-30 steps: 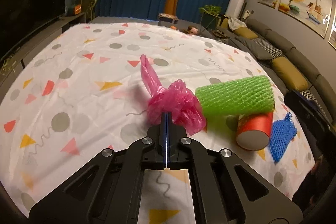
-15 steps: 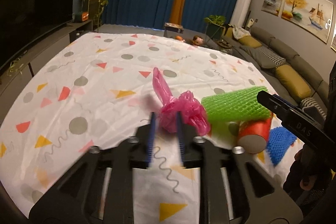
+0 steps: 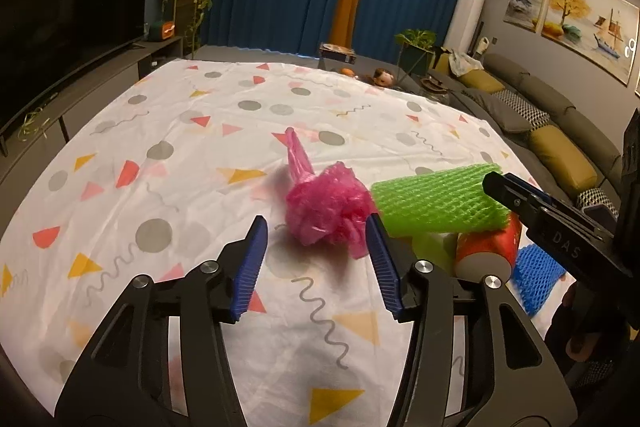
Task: Collect trash
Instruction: 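Grasp the small pink bag with the left tool while the right tool grasps the green net sleeve, then carry the pink bag and green net sleeve with both tools over the grey bin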
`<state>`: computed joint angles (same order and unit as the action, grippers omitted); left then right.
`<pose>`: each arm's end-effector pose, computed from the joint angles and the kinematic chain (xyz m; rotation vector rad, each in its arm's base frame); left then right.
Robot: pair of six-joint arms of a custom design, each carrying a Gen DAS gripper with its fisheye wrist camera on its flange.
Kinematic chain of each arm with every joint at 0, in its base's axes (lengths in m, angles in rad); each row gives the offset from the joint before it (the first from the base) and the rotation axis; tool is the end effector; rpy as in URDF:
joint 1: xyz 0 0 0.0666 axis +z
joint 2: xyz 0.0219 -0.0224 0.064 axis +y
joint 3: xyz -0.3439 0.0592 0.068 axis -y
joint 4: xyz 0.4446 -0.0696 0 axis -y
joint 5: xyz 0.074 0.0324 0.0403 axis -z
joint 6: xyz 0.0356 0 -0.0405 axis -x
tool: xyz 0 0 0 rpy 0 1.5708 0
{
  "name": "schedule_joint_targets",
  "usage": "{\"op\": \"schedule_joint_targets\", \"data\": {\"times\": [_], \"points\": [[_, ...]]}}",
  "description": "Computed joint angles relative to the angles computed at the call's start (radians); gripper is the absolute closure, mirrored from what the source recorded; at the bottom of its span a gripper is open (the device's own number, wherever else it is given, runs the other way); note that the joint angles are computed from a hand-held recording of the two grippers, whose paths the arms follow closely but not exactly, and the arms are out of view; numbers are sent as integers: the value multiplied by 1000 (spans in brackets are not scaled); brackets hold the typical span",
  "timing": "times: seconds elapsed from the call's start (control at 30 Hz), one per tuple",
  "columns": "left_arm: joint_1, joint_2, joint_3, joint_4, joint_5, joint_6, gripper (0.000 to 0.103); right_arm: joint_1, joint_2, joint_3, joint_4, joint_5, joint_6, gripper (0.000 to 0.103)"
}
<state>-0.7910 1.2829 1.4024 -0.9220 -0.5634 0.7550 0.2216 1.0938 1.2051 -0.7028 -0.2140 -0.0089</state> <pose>0.3670 -0.3446 0.4577 -0.2191 2.2186 -0.1663 0.4437 0.1073 0.4559 -0.3532 2.1406 0.3638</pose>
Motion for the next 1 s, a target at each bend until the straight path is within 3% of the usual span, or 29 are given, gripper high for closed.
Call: {"op": "schedule_joint_targets", "data": {"times": [0.07, 0.23, 0.43, 0.53, 0.63, 0.7, 1.0], "points": [[2, -3, -3, 7, 4, -4, 50, 1, -3, -1, -5, -10, 17, 89], [10, 10, 12, 19, 1, -18, 36, 1, -30, -21, -7, -32, 36, 93], [53, 67, 53, -13, 79, -4, 35, -6, -75, -53, -23, -70, 29, 96], [64, 87, 66, -27, 127, -13, 60, -8, -97, -68, -30, -90, 22, 97], [60, 78, 53, -4, 131, -33, 77, -8, -129, -86, -30, -95, 17, 97], [52, 73, 48, 0, 123, -45, 101, -7, -155, -99, -30, -94, 13, 97], [-19, -8, -2, 13, 36, -60, 103, -30, -304, -175, -48, -104, -14, 98]]}}
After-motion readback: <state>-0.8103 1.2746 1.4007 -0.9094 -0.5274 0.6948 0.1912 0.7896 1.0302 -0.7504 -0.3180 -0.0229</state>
